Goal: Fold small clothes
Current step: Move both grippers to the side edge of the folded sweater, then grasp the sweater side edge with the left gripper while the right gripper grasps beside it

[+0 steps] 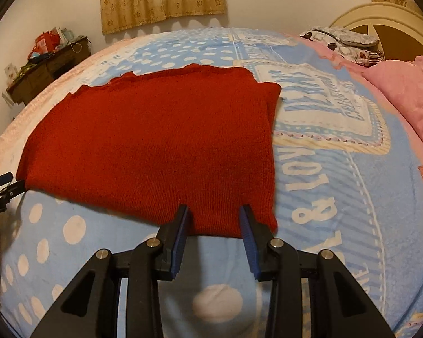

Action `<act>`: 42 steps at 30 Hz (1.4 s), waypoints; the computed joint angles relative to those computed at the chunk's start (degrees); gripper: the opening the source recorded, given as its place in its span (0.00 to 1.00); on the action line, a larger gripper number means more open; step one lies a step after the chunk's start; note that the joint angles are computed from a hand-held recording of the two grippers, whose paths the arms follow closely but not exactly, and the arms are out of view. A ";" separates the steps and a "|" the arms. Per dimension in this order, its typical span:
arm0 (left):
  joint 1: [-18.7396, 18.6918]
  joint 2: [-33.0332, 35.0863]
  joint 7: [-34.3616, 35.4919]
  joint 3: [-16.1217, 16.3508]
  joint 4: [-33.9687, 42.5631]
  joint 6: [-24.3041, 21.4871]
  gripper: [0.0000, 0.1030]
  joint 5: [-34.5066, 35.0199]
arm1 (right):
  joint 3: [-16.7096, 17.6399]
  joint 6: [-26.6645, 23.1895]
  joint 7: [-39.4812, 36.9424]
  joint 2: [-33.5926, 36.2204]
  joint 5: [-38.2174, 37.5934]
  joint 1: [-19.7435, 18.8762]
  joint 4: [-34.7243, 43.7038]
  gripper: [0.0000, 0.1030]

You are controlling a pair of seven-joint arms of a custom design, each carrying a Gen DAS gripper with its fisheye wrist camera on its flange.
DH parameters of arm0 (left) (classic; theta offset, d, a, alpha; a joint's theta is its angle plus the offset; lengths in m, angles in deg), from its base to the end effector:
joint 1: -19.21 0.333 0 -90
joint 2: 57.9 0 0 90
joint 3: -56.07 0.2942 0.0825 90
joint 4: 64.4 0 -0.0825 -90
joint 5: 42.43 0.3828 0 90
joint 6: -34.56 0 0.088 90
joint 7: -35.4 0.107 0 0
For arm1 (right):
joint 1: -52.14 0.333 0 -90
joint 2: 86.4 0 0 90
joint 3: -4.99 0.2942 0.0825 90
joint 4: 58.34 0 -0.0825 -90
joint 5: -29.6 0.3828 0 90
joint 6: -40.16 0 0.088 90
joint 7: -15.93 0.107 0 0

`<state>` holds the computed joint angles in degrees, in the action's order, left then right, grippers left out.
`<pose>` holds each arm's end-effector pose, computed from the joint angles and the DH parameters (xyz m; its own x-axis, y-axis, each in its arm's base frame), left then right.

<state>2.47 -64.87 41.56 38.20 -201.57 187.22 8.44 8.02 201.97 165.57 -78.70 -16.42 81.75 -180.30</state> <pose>0.4046 -0.3071 0.3737 0.1127 -0.9930 0.0355 -0.7768 -0.1104 -0.6200 0.4778 0.3482 0.3775 0.2219 -0.9750 0.0070 -0.7544 -0.1762 -0.6323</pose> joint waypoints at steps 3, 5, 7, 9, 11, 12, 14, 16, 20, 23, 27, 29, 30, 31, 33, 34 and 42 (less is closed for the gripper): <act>-0.07 -1.86 3.25 0.89 -1.87 1.98 1.00 -3.84 | 0.27 -4.22 0.21 0.18 -1.88 1.15 1.57 0.37; 0.96 -3.96 1.28 0.56 -3.66 3.43 1.00 -2.57 | 0.69 -6.12 1.00 -0.42 -3.31 1.56 1.90 0.37; 2.39 -6.60 -0.49 0.49 -5.59 5.40 1.00 -1.51 | 0.97 -6.01 4.56 -1.36 -7.74 2.02 1.63 0.37; 4.34 -8.68 -1.96 0.49 -6.76 7.65 1.00 -0.47 | 1.84 -6.13 6.58 -1.55 -11.84 2.41 2.16 0.37; 5.72 -8.76 -0.45 0.66 -5.98 7.92 1.00 -1.08 | 2.71 -5.95 7.32 -0.85 -15.32 2.94 3.50 0.38; 6.28 -8.21 0.42 0.53 -5.16 7.53 1.00 -1.29 | 3.21 -5.81 6.99 -0.02 -16.88 3.49 4.78 0.38; 7.54 -6.85 1.16 0.25 -3.26 7.09 1.00 -0.40 | 3.81 -6.35 6.04 1.95 -18.64 4.86 7.64 0.40; 8.10 -4.79 2.29 0.75 -1.34 7.52 1.00 -0.39 | 4.07 -6.25 4.09 4.29 -19.04 6.51 10.75 0.43; 6.87 0.10 10.08 3.82 1.32 13.01 1.00 -8.65 | 3.47 -7.30 -1.65 9.68 -17.42 10.53 17.39 0.45; 6.16 3.22 15.40 4.76 2.78 16.84 1.00 -14.51 | 2.45 -7.28 -4.31 13.21 -15.58 13.10 21.57 0.45; 6.19 7.31 15.02 5.07 5.98 18.36 1.00 -14.56 | 1.50 -7.17 -8.76 17.48 -11.73 15.87 26.30 0.45; 5.72 9.30 17.72 5.47 7.55 18.72 1.00 -17.54 | 0.58 -7.35 -10.34 19.11 -10.66 17.38 28.05 0.45; 5.56 10.18 19.12 5.64 8.31 18.85 1.00 -18.79 | 0.18 -7.38 -11.18 20.00 -9.91 18.02 29.04 0.45; 5.40 10.88 20.49 5.79 8.95 18.94 1.00 -19.80 | -0.11 -7.30 -12.05 20.95 -8.91 18.57 30.06 0.45; 4.85 12.12 21.55 6.42 10.36 18.59 1.00 -19.82 | -0.82 -7.12 -13.46 21.73 -7.15 19.64 30.90 0.45; 4.82 12.63 22.82 6.50 10.87 18.51 1.00 -20.71 | -1.28 -7.17 -14.13 22.51 -6.45 20.31 31.86 0.45; 7.52 15.65 33.34 4.94 11.07 25.30 1.00 -34.06 | -5.79 -8.74 -17.80 27.43 -2.15 25.49 38.06 0.45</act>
<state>10.00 -49.22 74.90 43.15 -190.50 212.53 -25.62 2.23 193.23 147.76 -51.27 -18.56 107.24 -142.24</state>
